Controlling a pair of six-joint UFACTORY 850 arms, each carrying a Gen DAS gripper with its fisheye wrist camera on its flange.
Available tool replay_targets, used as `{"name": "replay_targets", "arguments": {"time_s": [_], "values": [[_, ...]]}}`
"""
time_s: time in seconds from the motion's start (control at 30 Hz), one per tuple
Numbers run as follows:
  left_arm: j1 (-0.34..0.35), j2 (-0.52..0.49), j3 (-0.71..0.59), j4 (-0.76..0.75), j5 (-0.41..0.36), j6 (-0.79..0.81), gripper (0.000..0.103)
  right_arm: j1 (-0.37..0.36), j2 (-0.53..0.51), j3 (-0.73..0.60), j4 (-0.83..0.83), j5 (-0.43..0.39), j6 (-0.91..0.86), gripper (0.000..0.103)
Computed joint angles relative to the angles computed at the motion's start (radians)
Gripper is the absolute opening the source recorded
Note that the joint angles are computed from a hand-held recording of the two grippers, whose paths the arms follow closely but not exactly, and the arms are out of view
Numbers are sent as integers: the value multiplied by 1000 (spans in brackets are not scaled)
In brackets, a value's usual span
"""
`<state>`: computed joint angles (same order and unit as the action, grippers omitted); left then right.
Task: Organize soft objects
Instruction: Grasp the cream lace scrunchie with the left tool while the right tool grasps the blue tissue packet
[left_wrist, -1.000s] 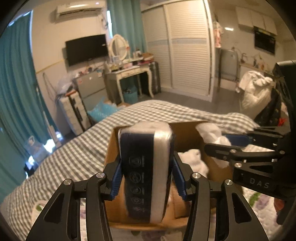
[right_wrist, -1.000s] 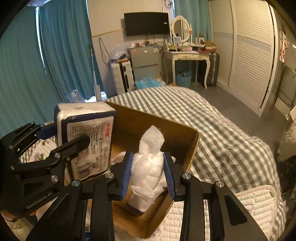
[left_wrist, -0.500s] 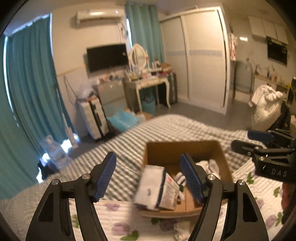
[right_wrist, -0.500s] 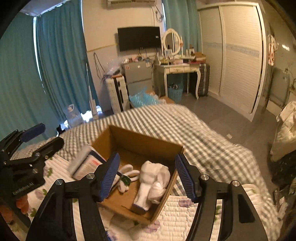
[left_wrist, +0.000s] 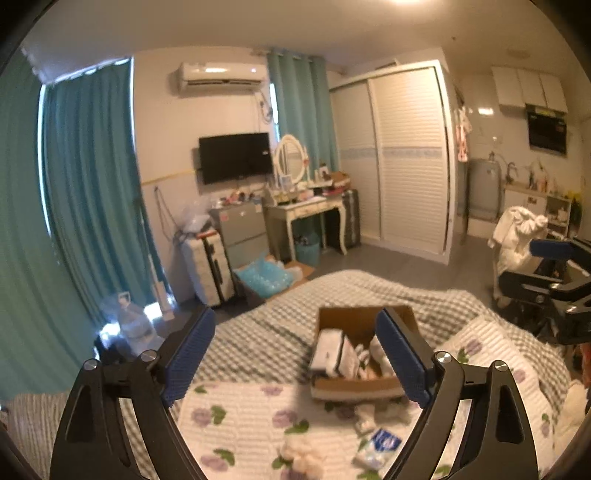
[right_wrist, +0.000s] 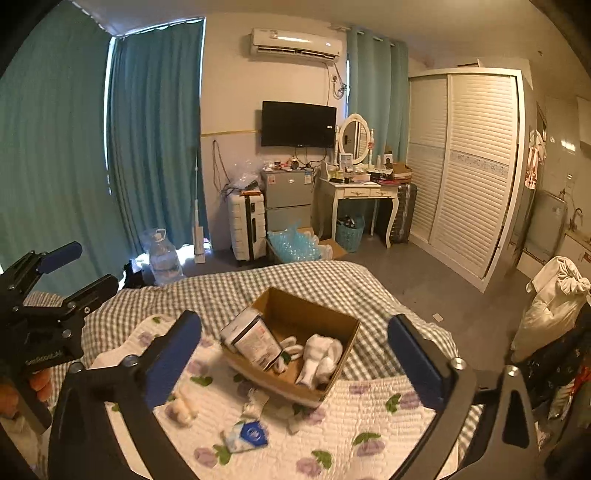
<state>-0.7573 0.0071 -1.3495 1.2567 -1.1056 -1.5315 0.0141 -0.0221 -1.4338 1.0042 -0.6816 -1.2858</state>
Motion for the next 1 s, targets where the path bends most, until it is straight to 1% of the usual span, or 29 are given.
{"name": "replay_targets", "arguments": {"time_s": [0.07,0.13,0.17,0.23,0.27,0.33,0.43,0.53,0.6,0.73,0.77,0.83,0.93,1.0], "values": [[-4,0,15,-10,-19,6,90,13,32,48,-22,29,9,103],[4,6,42,-25,-14,8,90,32,48,90,-28,63,-6,103],[-1,9,58,-43,-18,4,90,47,55,123,-10,93,-32,103],[17,12,100,-65,25,-14,90,67,50,154,-6,122,-45,103],[17,15,126,-68,39,-33,90,81,40,166,-18,127,-36,103],[33,7,155,-81,85,-17,90,98,13,181,-18,124,-35,103],[61,-45,184,-109,114,8,90,126,-35,206,-1,149,-64,103],[94,-81,212,-141,190,17,90,145,-89,230,16,193,-96,103],[123,-98,245,-165,270,16,90,150,-127,239,23,206,-101,103],[153,-123,287,-183,351,12,90,157,-188,266,69,238,-171,103],[160,-129,296,-193,370,19,90,160,-201,270,58,245,-181,103],[178,-128,316,-235,435,53,90,162,-224,270,16,237,-178,103],[183,-122,334,-253,477,73,90,168,-245,273,-68,235,-129,103],[187,-125,345,-253,508,76,90,175,-266,264,-167,218,-50,103]]}}
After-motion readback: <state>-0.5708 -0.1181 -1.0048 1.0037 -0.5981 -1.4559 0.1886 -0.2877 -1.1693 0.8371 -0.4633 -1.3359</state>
